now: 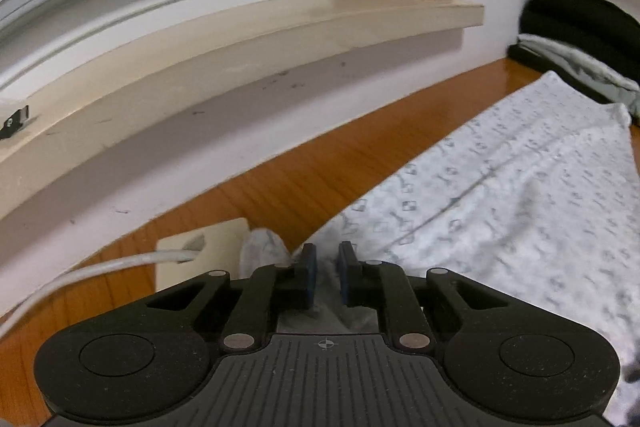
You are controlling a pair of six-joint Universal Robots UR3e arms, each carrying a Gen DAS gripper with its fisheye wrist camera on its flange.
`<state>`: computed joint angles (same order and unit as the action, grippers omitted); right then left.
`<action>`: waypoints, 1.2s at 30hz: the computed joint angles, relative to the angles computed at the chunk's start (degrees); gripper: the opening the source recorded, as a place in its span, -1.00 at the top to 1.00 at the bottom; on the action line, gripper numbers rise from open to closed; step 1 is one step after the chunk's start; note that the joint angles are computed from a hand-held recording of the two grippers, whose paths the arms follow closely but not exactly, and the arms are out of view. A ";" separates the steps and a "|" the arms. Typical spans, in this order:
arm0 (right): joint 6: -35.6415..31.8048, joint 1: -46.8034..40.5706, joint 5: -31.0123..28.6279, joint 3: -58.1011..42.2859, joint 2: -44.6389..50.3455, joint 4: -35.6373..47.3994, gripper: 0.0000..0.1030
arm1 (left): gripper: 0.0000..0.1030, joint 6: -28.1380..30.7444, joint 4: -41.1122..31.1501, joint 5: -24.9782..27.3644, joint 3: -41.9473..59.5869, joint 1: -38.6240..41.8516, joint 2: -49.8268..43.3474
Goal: Fold clothes
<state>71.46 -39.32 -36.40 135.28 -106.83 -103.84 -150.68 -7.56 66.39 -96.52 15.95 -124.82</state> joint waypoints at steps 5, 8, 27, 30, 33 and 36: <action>1.64 0.59 0.58 0.58 -2.41 0.00 0.49 | 0.72 -0.87 2.37 0.03 -0.73 -0.13 -0.58; 3.81 2.36 2.96 1.46 -1.37 -2.27 0.49 | 0.72 -0.57 2.81 -0.79 -1.01 0.32 -0.64; -2.38 -8.76 6.36 -0.50 -0.65 4.22 0.47 | 0.59 -4.33 0.28 3.48 7.69 -4.72 -2.83; 18.44 -4.64 4.89 -0.85 12.40 -28.19 0.47 | 0.59 -4.29 -4.57 3.33 14.76 -8.14 -6.25; 26.42 -4.24 2.93 -3.09 19.61 -39.70 0.47 | 0.59 -5.64 -10.08 2.93 24.64 -11.42 -11.69; 26.37 -5.99 2.89 -3.26 21.06 -41.01 0.47 | 0.59 -7.72 -17.25 1.14 35.84 -13.90 -17.96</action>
<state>97.83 -45.30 -33.50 132.02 -85.77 -144.85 -158.40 -24.81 67.53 -60.68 2.05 -142.78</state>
